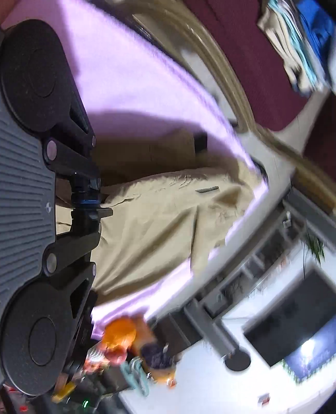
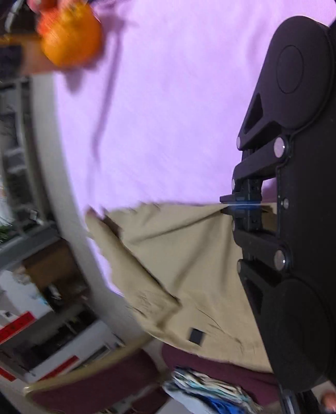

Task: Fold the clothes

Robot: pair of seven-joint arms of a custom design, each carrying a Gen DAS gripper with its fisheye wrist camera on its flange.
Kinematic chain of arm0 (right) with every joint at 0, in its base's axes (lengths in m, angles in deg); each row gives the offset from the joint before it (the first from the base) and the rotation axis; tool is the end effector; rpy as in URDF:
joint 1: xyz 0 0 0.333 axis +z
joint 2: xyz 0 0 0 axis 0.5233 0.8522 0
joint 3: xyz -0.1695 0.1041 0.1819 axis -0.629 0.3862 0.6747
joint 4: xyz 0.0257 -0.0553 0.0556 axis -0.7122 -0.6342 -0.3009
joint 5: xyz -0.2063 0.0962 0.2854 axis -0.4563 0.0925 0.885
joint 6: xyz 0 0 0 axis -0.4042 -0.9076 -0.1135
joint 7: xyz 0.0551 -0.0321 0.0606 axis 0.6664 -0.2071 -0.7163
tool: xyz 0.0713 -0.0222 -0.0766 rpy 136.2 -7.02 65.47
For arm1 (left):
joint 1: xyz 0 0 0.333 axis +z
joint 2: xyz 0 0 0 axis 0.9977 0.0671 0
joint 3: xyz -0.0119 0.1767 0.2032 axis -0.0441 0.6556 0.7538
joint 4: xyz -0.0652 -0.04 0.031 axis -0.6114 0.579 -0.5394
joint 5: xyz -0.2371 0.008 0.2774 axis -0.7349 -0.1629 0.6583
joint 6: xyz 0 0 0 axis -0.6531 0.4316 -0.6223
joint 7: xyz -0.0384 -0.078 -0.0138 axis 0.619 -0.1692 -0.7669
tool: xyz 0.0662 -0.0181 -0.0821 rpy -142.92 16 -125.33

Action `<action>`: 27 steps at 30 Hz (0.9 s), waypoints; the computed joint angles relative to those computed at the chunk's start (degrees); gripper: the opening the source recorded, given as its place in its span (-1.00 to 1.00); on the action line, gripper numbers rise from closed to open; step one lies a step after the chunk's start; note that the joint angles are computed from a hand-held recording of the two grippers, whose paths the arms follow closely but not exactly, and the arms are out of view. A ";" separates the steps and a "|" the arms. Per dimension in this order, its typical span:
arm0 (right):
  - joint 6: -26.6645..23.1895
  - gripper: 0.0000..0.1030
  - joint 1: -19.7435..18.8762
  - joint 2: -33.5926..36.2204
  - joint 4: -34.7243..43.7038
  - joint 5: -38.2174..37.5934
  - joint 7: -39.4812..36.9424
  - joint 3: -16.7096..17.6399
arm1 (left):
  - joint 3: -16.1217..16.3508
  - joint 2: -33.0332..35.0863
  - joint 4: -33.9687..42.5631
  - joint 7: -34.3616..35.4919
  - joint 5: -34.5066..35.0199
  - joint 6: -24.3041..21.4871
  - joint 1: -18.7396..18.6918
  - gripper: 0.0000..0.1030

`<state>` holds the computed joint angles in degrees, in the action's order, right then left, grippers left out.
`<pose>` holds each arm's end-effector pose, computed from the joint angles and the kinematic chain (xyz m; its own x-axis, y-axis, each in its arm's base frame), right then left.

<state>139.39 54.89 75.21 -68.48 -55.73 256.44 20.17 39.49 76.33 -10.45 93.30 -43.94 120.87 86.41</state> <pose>0.6334 0.2509 0.3952 -0.4083 -0.8344 -0.3703 -0.6237 0.5512 -0.5543 0.7000 -0.1406 0.4217 -0.2025 -0.8149 0.5431 -0.8661 -0.1098 -0.4876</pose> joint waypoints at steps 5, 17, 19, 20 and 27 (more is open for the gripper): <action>-4.04 -0.39 -4.34 -0.34 -0.37 9.80 -9.04 4.95 | 4.32 1.72 1.96 -11.24 8.93 -3.04 -2.92 -0.62; 12.94 0.50 -5.07 -30.51 -32.41 2.90 7.83 7.69 | 2.15 -17.47 -22.09 2.48 -4.38 -0.07 1.37 -0.13; 16.03 0.50 -6.31 -30.53 -34.63 -1.51 14.26 9.20 | 3.37 -17.79 -23.12 0.62 -1.74 0.61 -0.46 -0.12; 17.82 0.50 -6.94 -29.94 -35.36 -4.45 18.20 9.80 | 3.86 -17.78 -23.52 -0.29 -0.44 1.22 -1.20 -0.12; 21.72 0.07 -2.54 -18.46 -30.65 -16.32 32.84 6.42 | 3.64 -16.40 -24.32 1.03 1.42 2.92 -2.46 -0.25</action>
